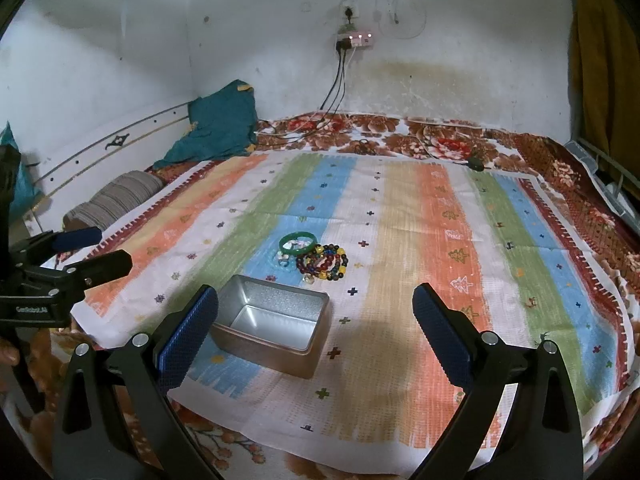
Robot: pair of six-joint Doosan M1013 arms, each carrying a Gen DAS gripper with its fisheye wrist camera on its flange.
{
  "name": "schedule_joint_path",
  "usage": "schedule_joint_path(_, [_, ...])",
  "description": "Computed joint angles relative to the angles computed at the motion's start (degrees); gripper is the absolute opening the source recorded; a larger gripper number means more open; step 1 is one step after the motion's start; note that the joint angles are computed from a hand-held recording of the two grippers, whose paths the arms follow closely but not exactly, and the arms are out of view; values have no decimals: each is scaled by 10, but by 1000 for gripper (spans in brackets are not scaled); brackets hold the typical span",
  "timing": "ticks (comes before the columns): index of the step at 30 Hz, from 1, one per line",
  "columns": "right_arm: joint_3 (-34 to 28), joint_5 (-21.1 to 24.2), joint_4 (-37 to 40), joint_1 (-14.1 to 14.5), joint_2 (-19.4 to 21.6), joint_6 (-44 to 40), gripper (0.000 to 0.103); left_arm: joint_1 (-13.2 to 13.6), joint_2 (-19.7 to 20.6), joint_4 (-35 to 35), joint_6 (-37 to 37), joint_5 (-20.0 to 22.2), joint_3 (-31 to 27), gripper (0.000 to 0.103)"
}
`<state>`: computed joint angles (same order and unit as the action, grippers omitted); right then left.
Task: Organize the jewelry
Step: 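Move both tools toward the jewelry pile beside the silver tin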
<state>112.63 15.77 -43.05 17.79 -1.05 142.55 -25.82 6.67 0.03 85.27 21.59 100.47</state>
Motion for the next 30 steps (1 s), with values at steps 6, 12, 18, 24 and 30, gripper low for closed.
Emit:
schedule_joint_path(6, [-2,3,10,0,0,-14,99,-4,-1,15,-3,-4,0,97])
schedule_joint_path(12, [-3,2,46,-8,1,-50,99,-8,1,25,1,0,-1,97])
schedule_joint_path(18, [-11,10,83,-10,10,-79,99,-12,2,52,-20,4,-2,97])
schedule_joint_path(24, [-13,12,88,-8,13,-78,99,-14,4,65,-31,5,-2,97])
schedule_joint_path(30, [-16,20,92,-8,15,-82,99,-18,7,92,-58,18,-8,97])
